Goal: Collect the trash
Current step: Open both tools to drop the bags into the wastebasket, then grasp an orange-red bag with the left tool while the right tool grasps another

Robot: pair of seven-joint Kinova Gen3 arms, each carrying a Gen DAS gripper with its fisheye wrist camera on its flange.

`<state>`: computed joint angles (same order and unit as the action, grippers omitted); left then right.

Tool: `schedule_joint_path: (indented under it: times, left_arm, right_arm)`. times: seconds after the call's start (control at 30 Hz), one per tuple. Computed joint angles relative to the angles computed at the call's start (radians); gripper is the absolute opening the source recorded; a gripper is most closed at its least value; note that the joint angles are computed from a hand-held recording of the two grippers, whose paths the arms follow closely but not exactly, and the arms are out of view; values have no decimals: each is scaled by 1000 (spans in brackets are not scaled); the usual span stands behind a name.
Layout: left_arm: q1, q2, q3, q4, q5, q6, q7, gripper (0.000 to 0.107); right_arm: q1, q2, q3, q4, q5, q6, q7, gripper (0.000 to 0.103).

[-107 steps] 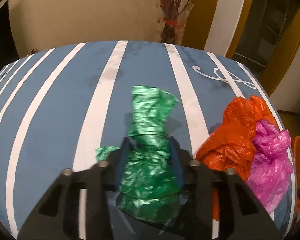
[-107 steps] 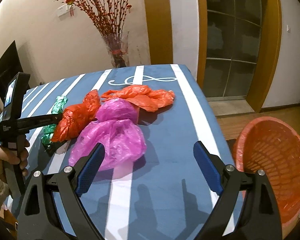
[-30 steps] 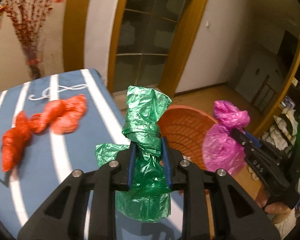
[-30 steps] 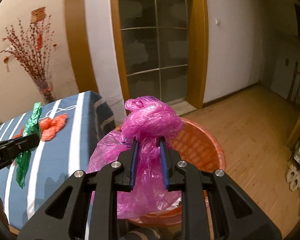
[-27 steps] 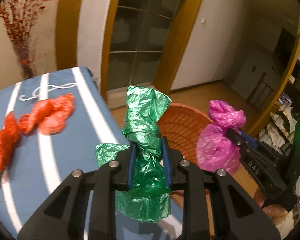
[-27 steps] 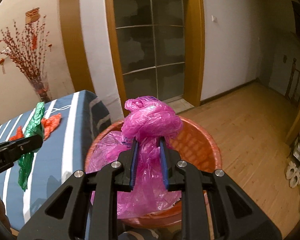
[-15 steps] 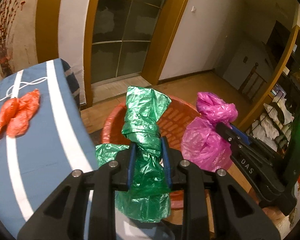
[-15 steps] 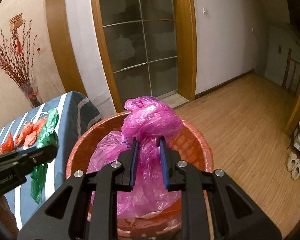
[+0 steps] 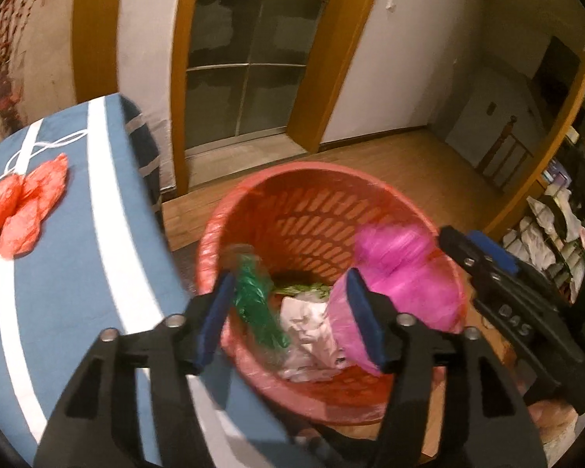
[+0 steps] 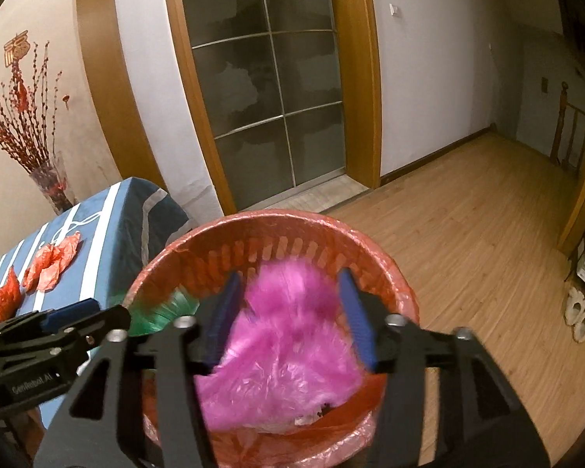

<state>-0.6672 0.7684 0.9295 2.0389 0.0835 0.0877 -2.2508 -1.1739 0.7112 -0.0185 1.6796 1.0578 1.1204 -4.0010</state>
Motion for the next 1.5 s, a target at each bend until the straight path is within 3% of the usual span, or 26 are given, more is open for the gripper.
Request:
schedule_joint_path:
  times: [0.03, 0.1, 0.17, 0.33, 0.6, 0.87, 1.07, 1.2, 1.37, 1.43, 1.5]
  left_arm:
    - [-2, -5, -7, -4, 4, 5, 5, 69]
    - [-10, -16, -25, 3, 9, -10, 12, 79]
    - [-22, -36, -39, 23, 7, -47, 28, 90]
    - [-13, -106, -144, 66, -32, -155, 103, 97]
    - [15, -191, -348, 119, -99, -332, 172, 98]
    - [-150, -175, -321, 35, -228, -307, 309, 98]
    - [-111, -141, -388, -74, -289, -248, 373, 98]
    - [-116, -87, -370, -170, -331, -138, 409, 98]
    - [-102, -43, -372, -237, -284, -70, 360, 97]
    - [-93, -33, -379, -252, -260, -61, 337, 92]
    - [-96, -15, -368, -286, -239, -13, 308, 73]
  right_arm:
    - [-4, 3, -1, -1, -3, 5, -4, 71]
    - [-12, 9, 0, -4, -4, 15, -9, 89]
    - [-17, 17, -2, -14, -9, 29, -1, 95]
    - [-19, 32, -9, -36, -22, 17, 38, 97]
    - [-33, 69, 2, -110, -54, -5, 119, 97]
    - [-57, 109, 40, -212, -82, -8, 212, 97]
    - [-65, 141, 62, -293, -104, -2, 301, 97]
    - [-63, 152, 74, -325, -117, -22, 350, 97]
    - [-64, 172, 92, -370, -136, -36, 407, 97]
    - [-63, 179, 98, -386, -142, -42, 429, 97]
    - [-63, 184, 106, -398, -148, -51, 446, 97]
